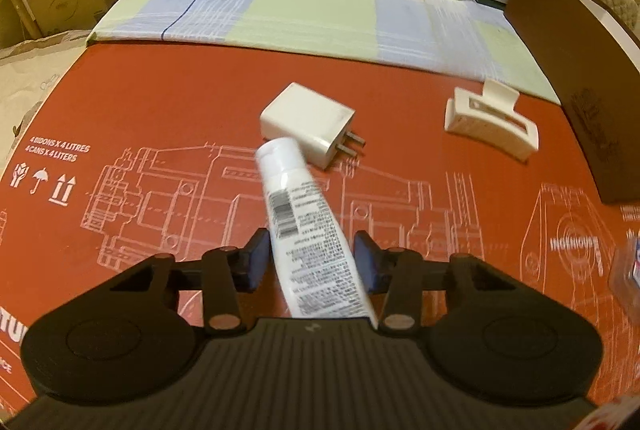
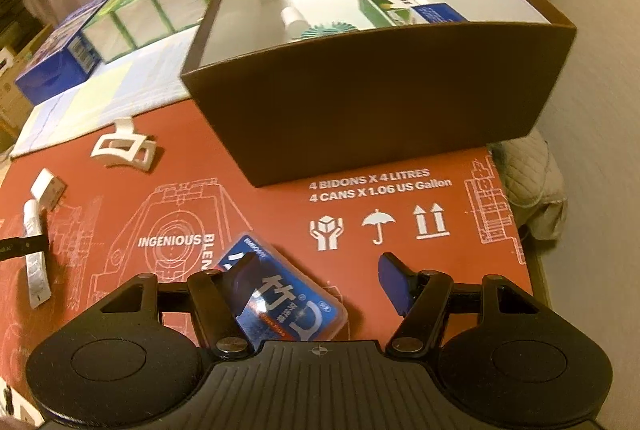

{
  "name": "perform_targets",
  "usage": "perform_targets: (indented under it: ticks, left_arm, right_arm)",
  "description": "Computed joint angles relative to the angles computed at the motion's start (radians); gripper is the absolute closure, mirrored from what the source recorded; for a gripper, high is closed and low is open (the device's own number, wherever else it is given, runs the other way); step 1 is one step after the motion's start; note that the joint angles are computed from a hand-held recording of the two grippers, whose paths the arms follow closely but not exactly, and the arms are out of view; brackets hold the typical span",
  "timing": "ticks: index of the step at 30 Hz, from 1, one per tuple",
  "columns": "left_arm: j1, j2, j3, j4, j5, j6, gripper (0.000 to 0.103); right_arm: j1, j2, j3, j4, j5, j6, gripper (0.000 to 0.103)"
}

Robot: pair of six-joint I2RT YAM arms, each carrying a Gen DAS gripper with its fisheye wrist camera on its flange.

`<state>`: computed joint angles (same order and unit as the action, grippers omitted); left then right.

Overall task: Organize rigid objects
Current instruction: 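Grasp the white tube with the left tool while the right tool lifts the blue box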

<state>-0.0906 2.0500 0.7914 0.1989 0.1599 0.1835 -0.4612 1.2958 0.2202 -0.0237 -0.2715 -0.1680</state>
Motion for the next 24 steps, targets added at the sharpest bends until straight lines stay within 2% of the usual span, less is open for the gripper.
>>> perform_targets:
  ticks: [9, 14, 19, 24]
  left_arm:
    - [0.058, -0.054, -0.077, -0.005, 0.043, 0.090, 0.065]
    - [0.064, -0.099, -0.142, -0.002, 0.062, 0.137, 0.065]
    - [0.052, -0.107, -0.149, -0.010, 0.064, 0.145, 0.066]
    - [0.021, -0.085, -0.132, 0.013, 0.037, 0.117, 0.062]
  right_arm:
    - [-0.006, -0.015, 0.010, -0.075, -0.072, -0.136, 0.040]
    - [0.005, -0.038, -0.003, -0.123, -0.108, -0.266, 0.040]
    - [0.060, -0.043, -0.031, -0.095, -0.081, -0.365, 0.040]
    - [0.135, 0.002, -0.049, -0.009, -0.040, -0.345, 0.041]
